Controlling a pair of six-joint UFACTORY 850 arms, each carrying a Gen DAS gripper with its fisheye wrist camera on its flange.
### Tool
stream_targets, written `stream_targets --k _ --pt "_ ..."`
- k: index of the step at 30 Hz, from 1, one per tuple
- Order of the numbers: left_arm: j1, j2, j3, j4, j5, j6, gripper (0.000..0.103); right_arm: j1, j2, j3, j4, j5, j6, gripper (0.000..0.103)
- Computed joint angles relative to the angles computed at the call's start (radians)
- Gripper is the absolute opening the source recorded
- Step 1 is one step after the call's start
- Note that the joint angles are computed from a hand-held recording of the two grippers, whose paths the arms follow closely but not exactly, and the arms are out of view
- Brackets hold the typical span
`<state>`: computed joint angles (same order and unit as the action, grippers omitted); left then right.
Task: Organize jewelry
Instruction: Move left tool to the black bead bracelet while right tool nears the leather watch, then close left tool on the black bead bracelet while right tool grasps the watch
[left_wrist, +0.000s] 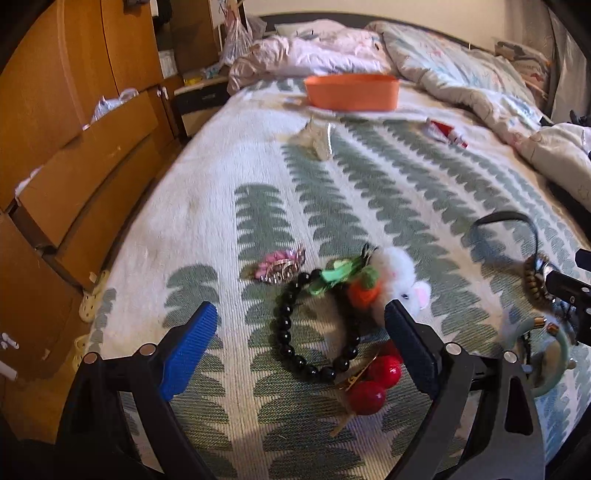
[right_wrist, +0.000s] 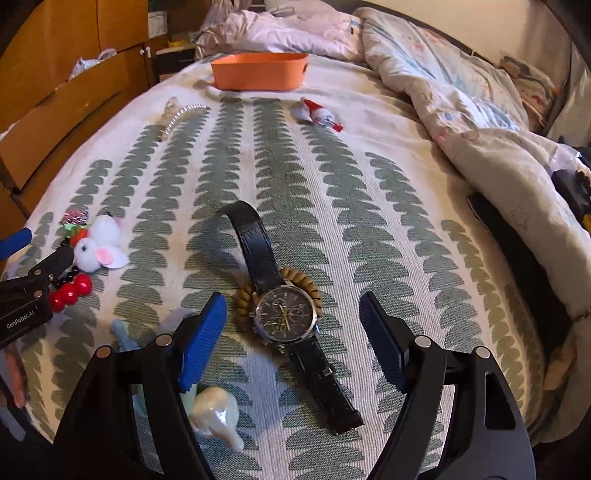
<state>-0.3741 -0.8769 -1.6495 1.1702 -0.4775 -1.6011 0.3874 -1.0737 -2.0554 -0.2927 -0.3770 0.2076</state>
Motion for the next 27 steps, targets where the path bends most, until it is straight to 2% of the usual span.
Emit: stream_targets --k 5,10,15,18,19,21,24,27 --pt "0.013 -0.020 -0.022 -0.104 0.019 0.080 0.091 0.017 -0.045 -0.059 -0.123 -0.060 0.096 0.076" --pt "0.020 -0.033 -0.040 -0.174 0.025 0.145 0.092 0.019 -0.091 -0.126 -0.110 -0.116 0.089 0.076" --pt "0.024 -0.037 -0.047 -0.214 0.033 0.182 0.092 0.011 -0.111 -0.160 -0.029 -0.144 0.045 0.075" --pt "0.031 -0.044 -0.057 -0.268 0.044 0.235 0.092 -0.004 -0.121 -0.184 0.108 -0.160 -0.038 0.064" --pt "0.034 -0.045 -0.060 -0.281 0.049 0.249 0.092 -0.006 -0.121 -0.185 0.126 -0.159 -0.049 0.056" --pt "0.038 -0.044 -0.058 -0.291 0.057 0.257 0.091 -0.005 -0.116 -0.179 0.128 -0.157 -0.046 0.054" --pt "0.039 -0.040 -0.049 -0.266 0.060 0.235 0.082 -0.010 -0.111 -0.175 0.171 -0.159 -0.057 0.050" --pt "0.039 -0.035 -0.042 -0.231 0.054 0.209 0.067 -0.015 -0.107 -0.171 0.193 -0.160 -0.065 0.046"
